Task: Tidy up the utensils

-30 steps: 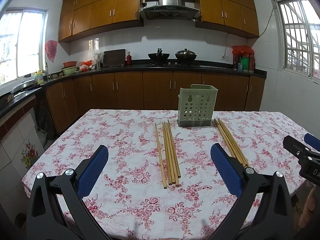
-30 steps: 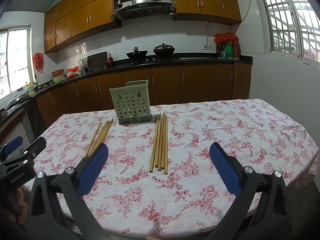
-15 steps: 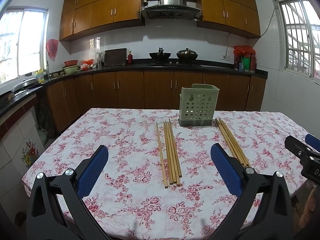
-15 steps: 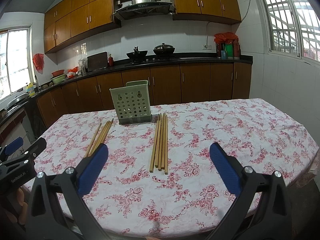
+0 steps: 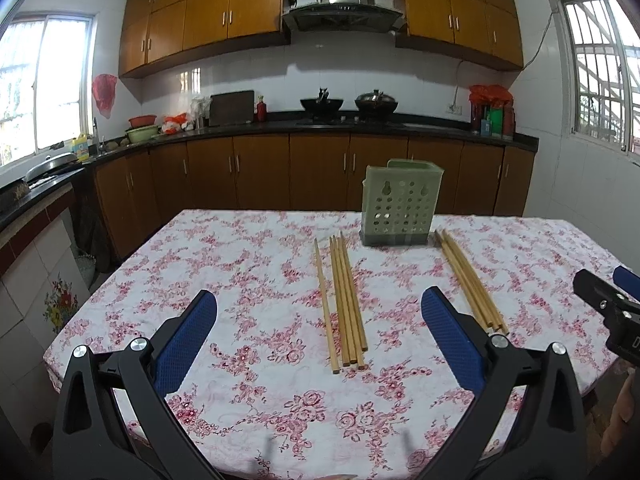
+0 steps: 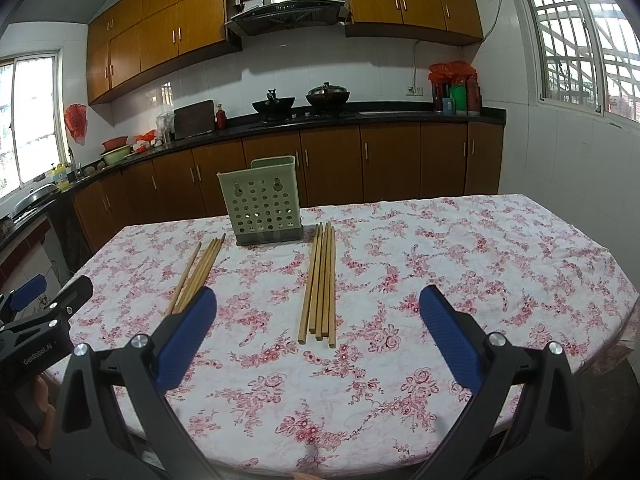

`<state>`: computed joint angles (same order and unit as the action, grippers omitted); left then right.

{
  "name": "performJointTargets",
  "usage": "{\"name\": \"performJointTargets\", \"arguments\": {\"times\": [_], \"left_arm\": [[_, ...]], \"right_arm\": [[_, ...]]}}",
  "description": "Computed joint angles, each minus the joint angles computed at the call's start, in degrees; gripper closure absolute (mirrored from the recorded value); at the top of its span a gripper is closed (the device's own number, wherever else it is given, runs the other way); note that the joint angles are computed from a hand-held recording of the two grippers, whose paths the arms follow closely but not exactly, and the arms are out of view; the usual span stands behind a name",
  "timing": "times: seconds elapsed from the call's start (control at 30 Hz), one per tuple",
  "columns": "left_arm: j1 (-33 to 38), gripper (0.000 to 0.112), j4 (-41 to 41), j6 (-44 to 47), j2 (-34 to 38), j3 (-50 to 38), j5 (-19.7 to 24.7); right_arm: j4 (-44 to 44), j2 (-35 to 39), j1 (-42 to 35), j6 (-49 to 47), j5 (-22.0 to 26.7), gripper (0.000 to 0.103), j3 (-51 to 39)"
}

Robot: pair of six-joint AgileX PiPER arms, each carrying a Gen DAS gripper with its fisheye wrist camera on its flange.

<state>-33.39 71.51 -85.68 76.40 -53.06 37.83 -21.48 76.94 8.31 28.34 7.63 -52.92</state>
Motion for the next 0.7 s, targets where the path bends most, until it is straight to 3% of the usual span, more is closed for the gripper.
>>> {"name": "performJointTargets", "arguments": {"times": [0.13, 0.2, 0.27, 0.3, 0.37, 0.53, 0.7], "left_arm": [[6.98, 0.011, -14.9, 14.4, 3.47, -4.18, -4.09], [11.07, 0.011, -24.72, 23.84, 6.31, -7.1, -5.1], [13.82, 0.011, -30.71, 29.86, 8.74, -9.18, -5.34], [15.38, 0.012, -33.78, 33.0, 9.99, -10.22, -5.81], [17.61, 0.024, -38.41, 37.84, 12.56, -12.47, -6.05], [21.24, 0.047, -51.02, 50.22, 18.95, -18.9, -5.87], [22.29, 0.057, -57.34, 57.11, 24.51, -24.71, -4.4]], "right_arm": [[13.93, 5.81, -2.19, -12.75, 5.56, 0.004, -6.02], [16.11, 9.74, -3.52, -14.55, 8.73, 0.005, -9.63], [23.65, 14.83, -5.43, -21.53, 12.79, 0.016, -14.72], [28.08, 16.77, -6.54, -25.67, 14.12, 0.028, -16.65], [34.52, 21.31, -8.11, -30.88, 17.35, 0.042, -21.71], [36.8, 32.36, -8.41, -33.56, 24.82, 0.071, -35.5], [36.22, 40.96, -7.76, -33.38, 31.54, 0.083, -46.56]]}}
